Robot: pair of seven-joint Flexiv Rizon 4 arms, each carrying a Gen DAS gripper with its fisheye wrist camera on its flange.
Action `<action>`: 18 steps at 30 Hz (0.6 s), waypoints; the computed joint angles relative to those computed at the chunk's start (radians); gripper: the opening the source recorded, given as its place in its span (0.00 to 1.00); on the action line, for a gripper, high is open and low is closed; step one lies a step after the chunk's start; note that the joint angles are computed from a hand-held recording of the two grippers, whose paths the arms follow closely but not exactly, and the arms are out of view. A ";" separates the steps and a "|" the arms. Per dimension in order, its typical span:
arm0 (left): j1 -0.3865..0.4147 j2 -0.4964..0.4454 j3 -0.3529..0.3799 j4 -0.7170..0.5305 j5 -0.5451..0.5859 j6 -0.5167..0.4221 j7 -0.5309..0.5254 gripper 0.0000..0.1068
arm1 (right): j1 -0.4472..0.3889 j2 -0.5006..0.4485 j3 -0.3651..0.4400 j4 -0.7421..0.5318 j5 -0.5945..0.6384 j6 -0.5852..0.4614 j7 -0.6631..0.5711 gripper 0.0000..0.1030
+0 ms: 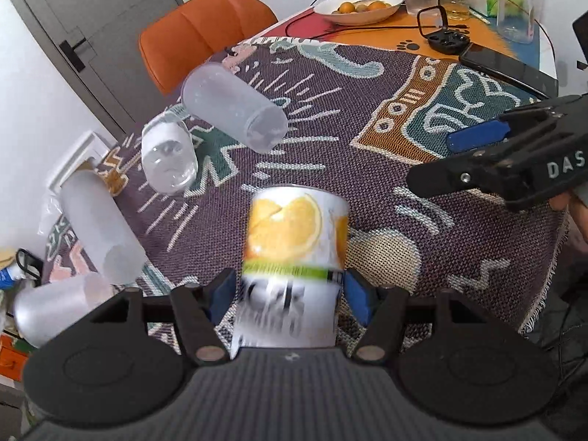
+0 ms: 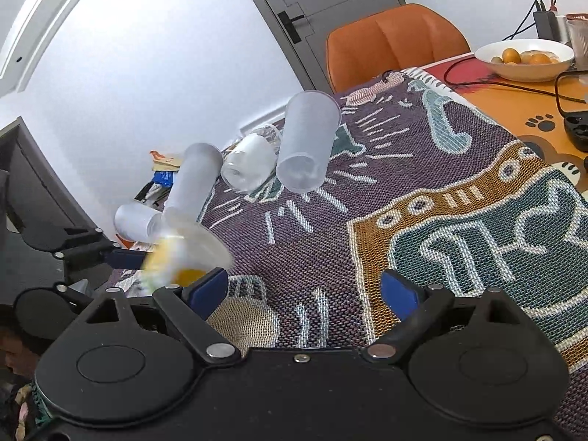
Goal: Flip cup upright
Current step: 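Carry the bottle toward the right gripper while the right gripper approaches it, then close the right gripper on the bottle while the left gripper releases it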
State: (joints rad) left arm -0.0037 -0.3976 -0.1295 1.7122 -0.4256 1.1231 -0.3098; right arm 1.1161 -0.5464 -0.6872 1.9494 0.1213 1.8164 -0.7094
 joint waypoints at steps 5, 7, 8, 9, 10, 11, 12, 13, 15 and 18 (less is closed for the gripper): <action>0.029 0.013 -0.028 0.013 -0.091 0.002 -0.013 0.75 | -0.070 0.016 0.088 -0.019 -0.028 -0.009 0.002 0.88; 0.050 0.033 -0.058 0.041 -0.165 0.023 0.041 0.81 | -0.109 0.020 0.137 -0.032 -0.039 -0.006 0.006 0.89; 0.053 0.041 -0.065 0.056 -0.197 0.045 0.067 0.81 | -0.128 0.021 0.161 -0.040 -0.040 -0.002 0.010 0.90; 0.052 0.044 -0.066 0.061 -0.218 0.058 0.079 0.81 | -0.143 0.021 0.179 -0.047 -0.041 0.000 0.015 0.90; 0.055 0.050 -0.069 0.070 -0.248 0.070 0.088 0.81 | -0.159 0.020 0.199 -0.057 -0.041 0.001 0.020 0.90; 0.057 0.054 -0.070 0.074 -0.275 0.072 0.091 0.82 | -0.177 0.020 0.221 -0.066 -0.043 0.003 0.025 0.90; 0.060 0.057 -0.071 0.076 -0.306 0.073 0.093 0.82 | -0.195 0.019 0.244 -0.077 -0.044 0.002 0.032 0.91; 0.064 0.060 -0.075 0.080 -0.345 0.079 0.095 0.82 | -0.211 0.019 0.264 -0.086 -0.045 0.001 0.040 0.92; 0.066 0.063 -0.084 0.092 -0.425 0.113 0.108 0.82 | -0.248 0.016 0.310 -0.107 -0.043 -0.003 0.065 0.93; 0.071 0.068 -0.108 0.110 -0.571 0.169 0.168 0.83 | -0.321 0.010 0.398 -0.143 -0.050 -0.009 0.108 0.93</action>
